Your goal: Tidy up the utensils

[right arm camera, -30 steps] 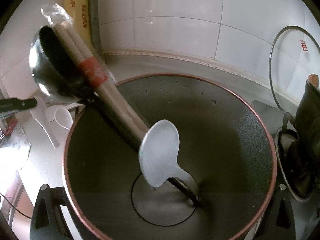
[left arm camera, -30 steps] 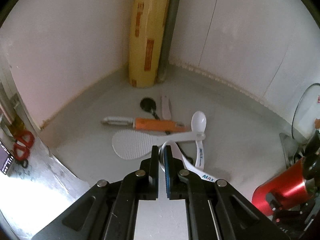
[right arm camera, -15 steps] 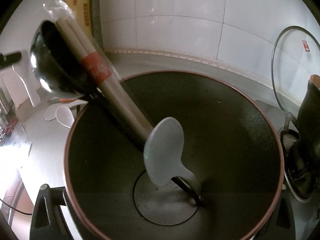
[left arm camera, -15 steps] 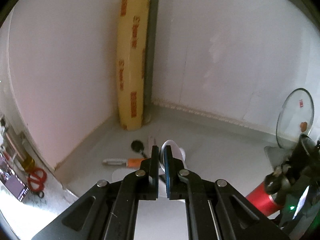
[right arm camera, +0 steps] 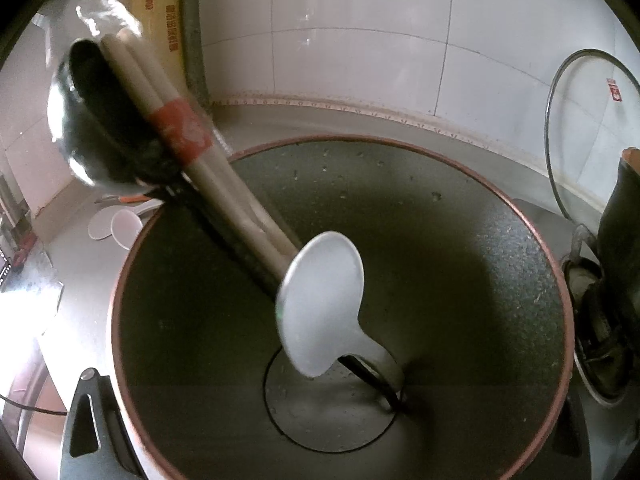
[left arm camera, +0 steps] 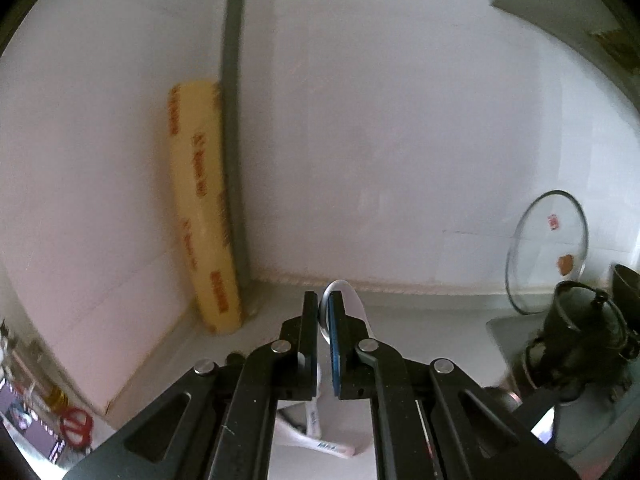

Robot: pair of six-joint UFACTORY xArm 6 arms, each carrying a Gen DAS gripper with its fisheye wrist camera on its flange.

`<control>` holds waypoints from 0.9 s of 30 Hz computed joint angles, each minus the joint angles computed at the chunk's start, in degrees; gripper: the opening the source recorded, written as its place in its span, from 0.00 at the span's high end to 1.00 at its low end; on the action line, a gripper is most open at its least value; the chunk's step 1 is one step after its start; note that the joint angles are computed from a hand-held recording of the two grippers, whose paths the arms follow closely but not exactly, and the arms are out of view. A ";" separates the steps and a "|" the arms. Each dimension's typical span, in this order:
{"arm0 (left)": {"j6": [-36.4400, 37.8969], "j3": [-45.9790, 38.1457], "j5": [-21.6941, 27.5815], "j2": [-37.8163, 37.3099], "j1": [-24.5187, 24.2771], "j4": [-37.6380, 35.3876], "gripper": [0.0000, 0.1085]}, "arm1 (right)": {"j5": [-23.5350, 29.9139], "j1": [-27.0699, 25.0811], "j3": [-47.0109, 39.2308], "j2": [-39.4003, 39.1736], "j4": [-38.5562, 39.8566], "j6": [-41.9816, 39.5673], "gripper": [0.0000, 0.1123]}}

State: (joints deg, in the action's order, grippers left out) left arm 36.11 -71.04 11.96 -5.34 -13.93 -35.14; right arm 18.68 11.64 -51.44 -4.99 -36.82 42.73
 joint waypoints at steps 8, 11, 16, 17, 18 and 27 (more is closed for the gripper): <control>3.03 -0.74 1.38 0.51 -4.41 0.47 0.96 | -0.37 0.13 0.97 -0.92 0.30 -0.20 0.08; 2.84 -0.23 1.82 0.60 -5.81 2.13 0.96 | -0.18 0.11 0.87 -0.93 0.40 -0.09 0.08; 2.37 0.26 2.24 0.83 -7.45 4.67 0.96 | 0.15 0.34 0.69 -0.83 0.55 -0.10 0.08; 2.74 0.29 2.54 0.93 -7.78 4.76 0.96 | 0.16 0.32 0.57 -0.72 0.72 -0.34 0.08; 3.00 0.30 2.92 1.05 -8.01 4.81 0.96 | 0.33 0.42 0.53 -0.75 0.55 -0.21 0.08; 4.96 0.19 8.57 1.76 -9.16 4.51 0.95 | 0.45 0.51 0.60 -0.79 0.59 -0.21 0.08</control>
State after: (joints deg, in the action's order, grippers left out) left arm 41.08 -70.85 20.53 -3.58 -23.09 -30.63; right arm 19.13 12.15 -50.84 -5.78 -36.23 42.52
